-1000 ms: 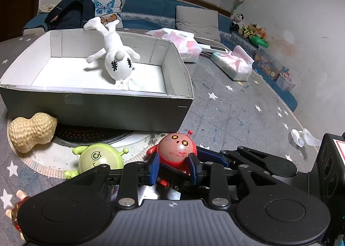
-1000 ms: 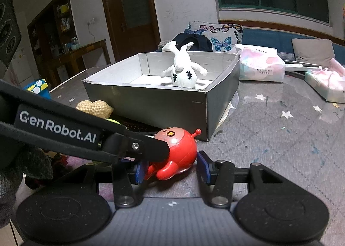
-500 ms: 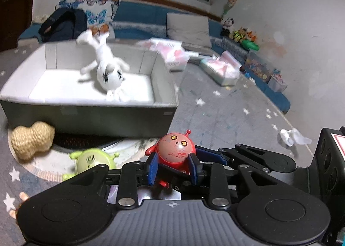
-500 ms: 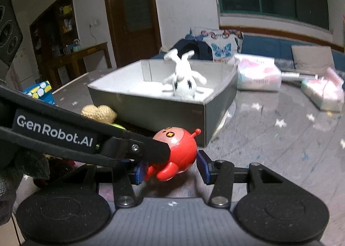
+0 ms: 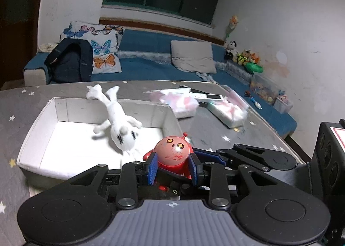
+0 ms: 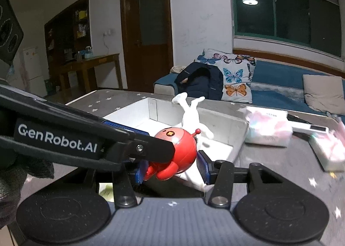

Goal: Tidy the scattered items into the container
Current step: 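Lower the red doll into the box beside the rabbit and open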

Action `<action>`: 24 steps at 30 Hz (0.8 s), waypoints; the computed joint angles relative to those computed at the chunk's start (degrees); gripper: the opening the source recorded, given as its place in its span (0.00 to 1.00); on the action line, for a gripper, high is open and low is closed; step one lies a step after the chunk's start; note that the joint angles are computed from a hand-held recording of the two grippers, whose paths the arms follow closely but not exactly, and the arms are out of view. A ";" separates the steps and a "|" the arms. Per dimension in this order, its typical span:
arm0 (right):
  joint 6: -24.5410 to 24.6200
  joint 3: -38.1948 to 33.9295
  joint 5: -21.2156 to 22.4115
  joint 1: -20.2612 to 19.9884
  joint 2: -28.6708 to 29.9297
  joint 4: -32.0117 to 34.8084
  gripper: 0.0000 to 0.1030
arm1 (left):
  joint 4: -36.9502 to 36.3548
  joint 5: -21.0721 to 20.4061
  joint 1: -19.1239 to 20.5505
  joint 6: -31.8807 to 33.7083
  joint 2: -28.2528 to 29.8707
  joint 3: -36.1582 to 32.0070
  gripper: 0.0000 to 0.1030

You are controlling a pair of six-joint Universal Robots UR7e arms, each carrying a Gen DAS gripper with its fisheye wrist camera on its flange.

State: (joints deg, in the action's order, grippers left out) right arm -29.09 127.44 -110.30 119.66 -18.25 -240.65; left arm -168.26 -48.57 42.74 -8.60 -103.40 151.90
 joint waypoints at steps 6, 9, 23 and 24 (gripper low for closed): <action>1.80 -5.01 0.60 -2.24 -1.67 11.35 0.47 | -2.27 -6.36 10.05 4.21 6.83 -6.71 0.32; 2.25 -7.14 0.48 -3.52 -1.52 16.05 0.47 | -1.48 -9.80 14.52 4.35 9.36 -9.60 0.32; -1.18 -13.43 -5.18 -3.76 0.96 25.57 0.48 | 0.17 -13.55 21.00 4.25 14.36 -14.37 0.32; -1.29 -13.52 -5.30 -3.66 1.00 25.80 0.48 | 0.24 -13.55 21.13 4.17 14.44 -14.44 0.32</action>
